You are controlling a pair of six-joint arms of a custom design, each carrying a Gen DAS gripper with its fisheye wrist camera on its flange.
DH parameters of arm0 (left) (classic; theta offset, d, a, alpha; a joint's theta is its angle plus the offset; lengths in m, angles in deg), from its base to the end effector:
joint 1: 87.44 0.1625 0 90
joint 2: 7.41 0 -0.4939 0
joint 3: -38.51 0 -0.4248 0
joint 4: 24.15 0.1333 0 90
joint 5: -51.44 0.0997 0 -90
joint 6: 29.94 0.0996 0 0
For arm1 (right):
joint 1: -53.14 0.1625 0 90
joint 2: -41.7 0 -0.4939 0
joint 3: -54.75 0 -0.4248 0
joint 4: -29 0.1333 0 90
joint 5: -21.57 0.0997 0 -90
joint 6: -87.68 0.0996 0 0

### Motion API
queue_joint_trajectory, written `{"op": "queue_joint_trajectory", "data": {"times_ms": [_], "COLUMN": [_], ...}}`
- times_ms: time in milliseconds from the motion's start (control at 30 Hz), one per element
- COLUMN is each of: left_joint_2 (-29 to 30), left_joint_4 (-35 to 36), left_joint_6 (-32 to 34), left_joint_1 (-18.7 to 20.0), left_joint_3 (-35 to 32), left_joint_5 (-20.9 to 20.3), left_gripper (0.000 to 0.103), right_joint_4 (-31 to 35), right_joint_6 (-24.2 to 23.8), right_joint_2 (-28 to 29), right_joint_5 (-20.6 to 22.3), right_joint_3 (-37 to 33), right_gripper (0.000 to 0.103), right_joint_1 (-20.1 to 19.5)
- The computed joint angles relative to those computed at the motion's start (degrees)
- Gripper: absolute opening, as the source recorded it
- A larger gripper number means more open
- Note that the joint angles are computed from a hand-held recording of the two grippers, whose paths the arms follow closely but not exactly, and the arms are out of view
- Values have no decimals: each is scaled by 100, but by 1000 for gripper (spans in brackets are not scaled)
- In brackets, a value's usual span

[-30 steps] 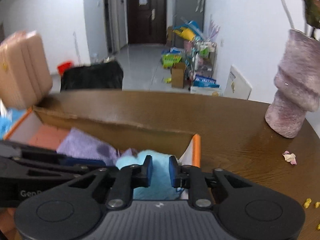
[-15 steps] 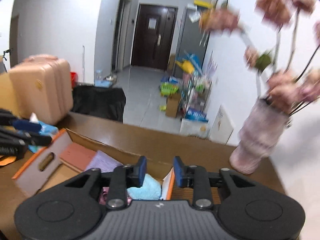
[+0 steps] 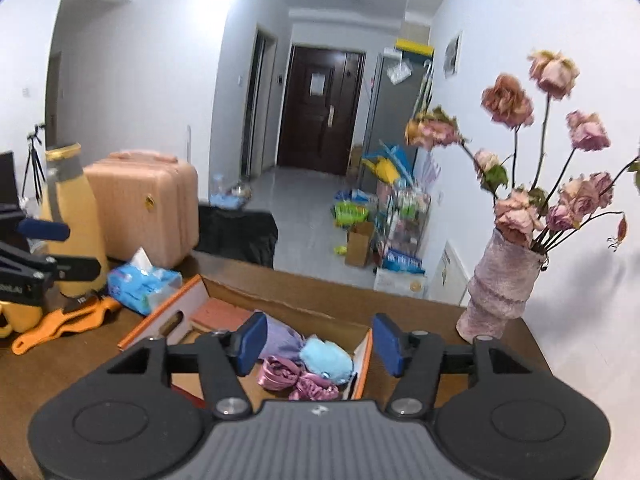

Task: Organize soft objects
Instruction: 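Withdraw both grippers from the box toward the blue milk carton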

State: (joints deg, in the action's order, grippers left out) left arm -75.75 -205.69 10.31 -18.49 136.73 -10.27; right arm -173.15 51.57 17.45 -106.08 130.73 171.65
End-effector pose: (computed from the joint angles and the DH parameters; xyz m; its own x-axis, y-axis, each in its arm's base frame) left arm -0.0740 -0.6949 0.4560 -0.6314 0.2305 -0.7404 0.7579 0.3853 -0.5264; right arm 0.4604 -0.6958 0.0796 -0.6281 -0.1838 0.7561 -0.7498 0.4028 -0.5249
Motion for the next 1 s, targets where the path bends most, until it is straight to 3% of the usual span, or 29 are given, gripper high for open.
{"op": "queue_joint_trajectory", "data": {"times_ms": [167, 300, 400, 567, 633, 767, 1000], "left_joint_2": [-243, -535, -810, -1270, -1479, -1625, -1460], "left_joint_4": [-2198, -3107, -3343, -3448, -3191, -2925, -2846], "left_joint_6": [747, 555, 557, 90, 22, 119, 43], "left_joint_1": [207, 445, 610, 729, 752, 739, 677], "left_joint_3": [1278, 2259, 2916, 3697, 3930, 4144, 4085], "left_joint_5": [-216, -373, -566, -506, -493, -420, -200], "left_gripper": [85, 89, 93, 97, 97, 97, 97], "right_joint_4": [-1828, -2910, -3506, -4213, -4244, -4094, -4131], "right_joint_6": [-303, -296, -146, 252, 483, 933, 1103], "right_joint_2": [-57, -6, 129, 466, 539, 587, 641], "right_joint_5": [493, 764, 854, 705, 675, 656, 851], "right_joint_3": [1248, 2179, 2690, 3286, 3502, 3779, 3867], "right_gripper": [65, 70, 73, 78, 86, 86, 84], "right_joint_1": [-46, -54, -30, 101, 118, 123, 68]}}
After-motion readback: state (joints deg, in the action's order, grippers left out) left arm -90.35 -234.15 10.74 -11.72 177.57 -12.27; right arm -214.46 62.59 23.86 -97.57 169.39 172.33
